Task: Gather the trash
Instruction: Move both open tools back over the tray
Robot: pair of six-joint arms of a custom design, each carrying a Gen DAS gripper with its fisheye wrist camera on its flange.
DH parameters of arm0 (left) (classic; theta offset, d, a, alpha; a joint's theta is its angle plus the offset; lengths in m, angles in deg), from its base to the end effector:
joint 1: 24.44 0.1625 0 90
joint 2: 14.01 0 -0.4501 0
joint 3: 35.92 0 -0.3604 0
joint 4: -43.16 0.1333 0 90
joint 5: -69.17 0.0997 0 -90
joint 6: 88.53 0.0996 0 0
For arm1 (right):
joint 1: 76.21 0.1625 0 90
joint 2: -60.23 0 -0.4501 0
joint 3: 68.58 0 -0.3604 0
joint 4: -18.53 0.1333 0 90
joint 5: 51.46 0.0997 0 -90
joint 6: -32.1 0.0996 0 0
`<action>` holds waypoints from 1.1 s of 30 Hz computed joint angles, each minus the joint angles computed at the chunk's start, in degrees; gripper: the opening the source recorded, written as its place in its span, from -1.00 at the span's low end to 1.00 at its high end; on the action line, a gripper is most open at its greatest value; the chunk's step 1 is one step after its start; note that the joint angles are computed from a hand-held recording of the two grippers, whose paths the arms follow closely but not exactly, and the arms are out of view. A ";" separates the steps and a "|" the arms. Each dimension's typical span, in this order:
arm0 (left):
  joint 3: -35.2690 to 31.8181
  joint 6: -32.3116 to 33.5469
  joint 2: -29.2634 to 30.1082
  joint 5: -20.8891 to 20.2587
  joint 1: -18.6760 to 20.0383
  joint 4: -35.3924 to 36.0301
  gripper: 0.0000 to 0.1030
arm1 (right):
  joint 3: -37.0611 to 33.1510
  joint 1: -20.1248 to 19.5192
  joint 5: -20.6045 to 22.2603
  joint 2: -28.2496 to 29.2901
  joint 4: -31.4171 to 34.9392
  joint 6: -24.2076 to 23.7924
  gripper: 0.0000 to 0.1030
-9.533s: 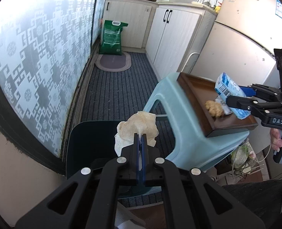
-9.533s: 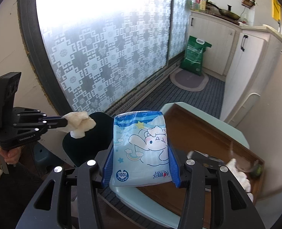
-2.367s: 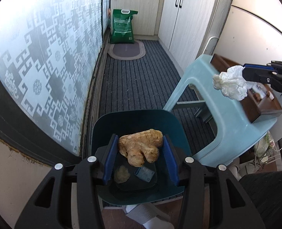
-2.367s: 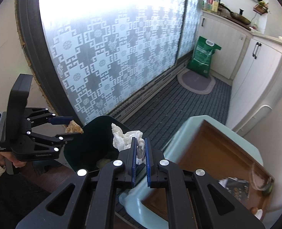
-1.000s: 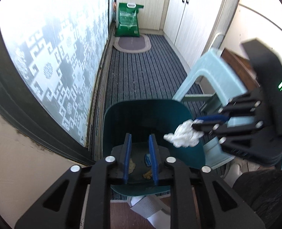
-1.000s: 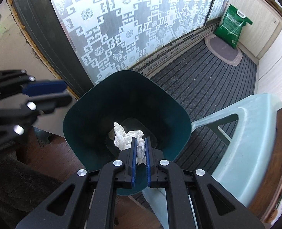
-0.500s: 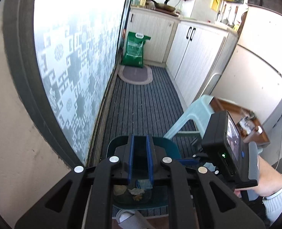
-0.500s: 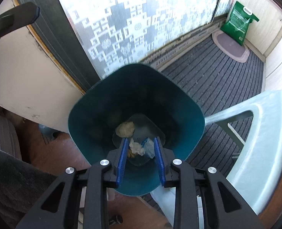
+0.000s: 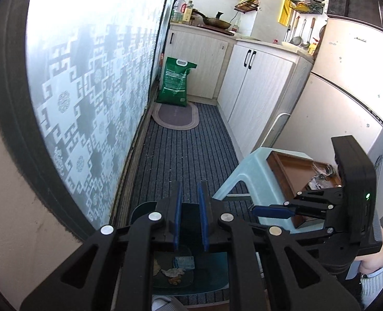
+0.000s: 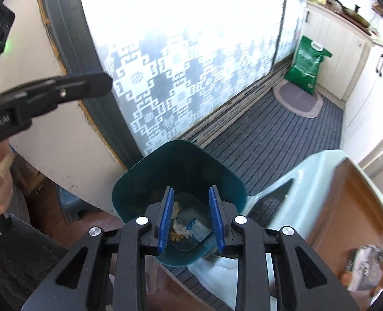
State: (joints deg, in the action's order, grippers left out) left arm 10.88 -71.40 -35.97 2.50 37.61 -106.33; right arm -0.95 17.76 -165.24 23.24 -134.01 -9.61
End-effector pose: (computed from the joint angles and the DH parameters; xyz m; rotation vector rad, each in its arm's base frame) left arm -0.2592 -0.8570 0.1609 0.8628 2.5265 -0.8792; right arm 0.1485 -0.7940 0.2249 0.8417 -2.3906 0.5119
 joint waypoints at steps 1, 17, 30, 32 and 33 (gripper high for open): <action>-0.20 0.08 0.27 -0.17 -0.21 0.13 -0.70 | 0.54 -0.23 0.28 -0.73 -0.72 -0.05 -0.49; -9.50 5.51 8.44 -4.20 -4.04 6.79 -0.31 | 9.70 -6.54 1.48 -13.37 -10.65 1.83 -0.54; -25.75 14.66 18.64 -9.18 -5.62 21.20 -0.13 | 16.33 -12.05 2.26 -21.61 -13.18 2.70 -0.54; -29.09 15.91 20.57 -10.35 -6.03 24.06 -0.11 | 17.07 -12.71 2.53 -22.44 -13.38 2.79 -0.54; -30.69 16.37 21.49 -10.88 -6.24 25.50 -0.05 | 17.60 -13.26 2.96 -23.13 -13.34 2.84 -0.54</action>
